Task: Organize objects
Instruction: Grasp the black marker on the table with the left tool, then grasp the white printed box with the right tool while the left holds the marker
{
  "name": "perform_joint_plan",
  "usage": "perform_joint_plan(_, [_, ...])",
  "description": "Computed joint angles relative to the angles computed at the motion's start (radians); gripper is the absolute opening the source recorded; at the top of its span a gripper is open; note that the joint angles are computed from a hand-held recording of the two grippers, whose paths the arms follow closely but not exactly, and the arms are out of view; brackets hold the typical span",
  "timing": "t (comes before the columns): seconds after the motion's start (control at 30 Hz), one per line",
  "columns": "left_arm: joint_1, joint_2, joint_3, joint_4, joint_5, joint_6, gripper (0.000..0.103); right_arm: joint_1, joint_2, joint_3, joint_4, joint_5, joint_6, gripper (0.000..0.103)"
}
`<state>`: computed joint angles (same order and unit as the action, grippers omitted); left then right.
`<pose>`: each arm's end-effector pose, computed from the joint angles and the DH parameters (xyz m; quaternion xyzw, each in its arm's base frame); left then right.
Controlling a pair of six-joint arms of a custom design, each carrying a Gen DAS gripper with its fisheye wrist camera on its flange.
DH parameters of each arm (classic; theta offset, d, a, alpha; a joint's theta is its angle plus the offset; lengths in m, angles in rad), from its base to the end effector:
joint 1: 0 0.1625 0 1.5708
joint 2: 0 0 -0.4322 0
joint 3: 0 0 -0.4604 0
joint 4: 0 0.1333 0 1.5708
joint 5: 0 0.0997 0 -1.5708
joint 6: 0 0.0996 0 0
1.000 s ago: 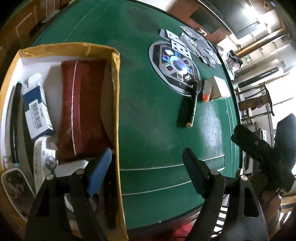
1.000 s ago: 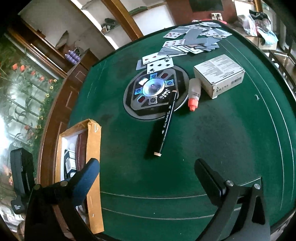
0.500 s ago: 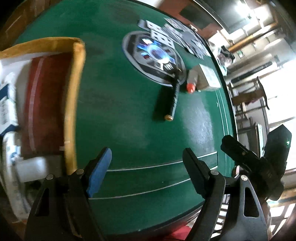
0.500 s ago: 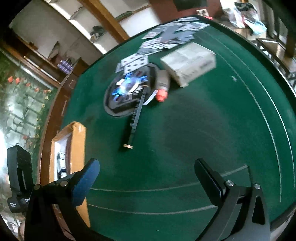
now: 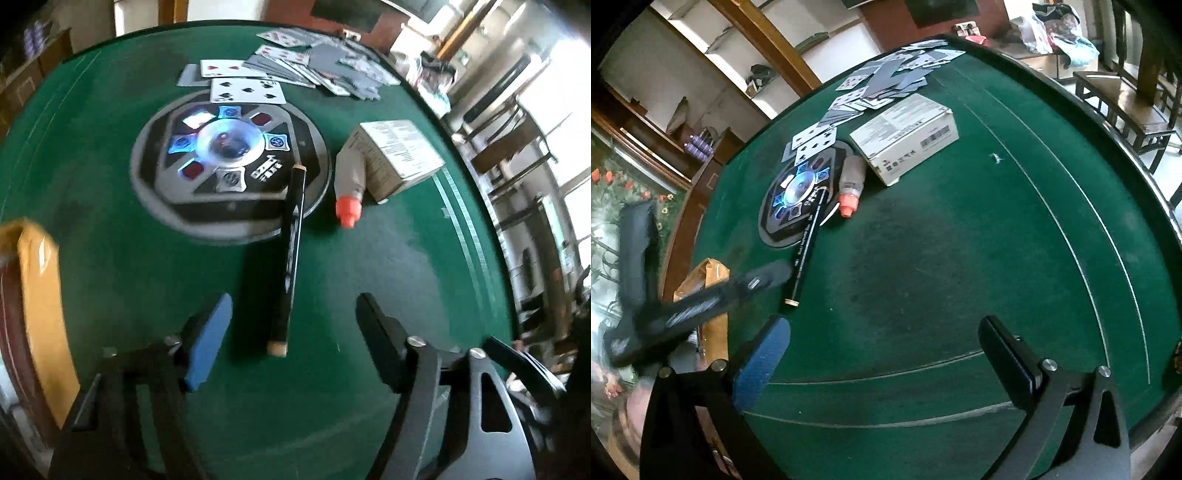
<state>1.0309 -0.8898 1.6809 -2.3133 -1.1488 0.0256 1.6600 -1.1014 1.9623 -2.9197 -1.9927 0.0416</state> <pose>-0.2059 -0.6822 0.0753 0.2776 0.9373 -0.0303 0.2085 0.1479 -0.6155 0.1653 -0.0280 -0.9498 0.2490 0.1873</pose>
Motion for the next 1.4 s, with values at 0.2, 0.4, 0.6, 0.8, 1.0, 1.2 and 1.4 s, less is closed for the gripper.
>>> perform_joint_plan(0.2, [-0.007,0.089,-0.054,-0.032,0.080,0.038,0.042,-0.016,-0.022,0.017,0.004,0.011,0.008,0.102])
perform_joint_plan(0.4, [-0.012,0.098,-0.057,-0.045,0.102,0.042,0.014,-0.036,-0.035,0.004,0.013,0.006,-0.014,0.102])
perform_joint_plan(0.6, [-0.012,0.037,0.006,-0.013,0.086,0.002,0.014,-0.055,0.008,-0.120,0.051,0.039,-0.112,0.102])
perform_joint_plan(0.8, [-0.014,-0.039,0.083,0.017,0.074,-0.066,0.014,-0.075,0.150,-0.379,0.158,0.095,-0.238,0.103])
perform_joint_plan(1.0, [-0.006,-0.081,0.119,0.021,0.070,-0.120,0.014,-0.118,0.246,-0.546,0.329,0.191,-0.176,0.103])
perform_joint_plan(1.2, [0.008,-0.092,0.116,0.018,0.052,-0.165,0.014,-0.114,0.175,-0.482,0.640,0.410,-0.200,0.102])
perform_joint_plan(1.4, [0.013,-0.099,0.120,0.009,0.048,-0.197,0.014,-0.006,0.227,-0.517,0.419,-0.007,-0.629,0.103])
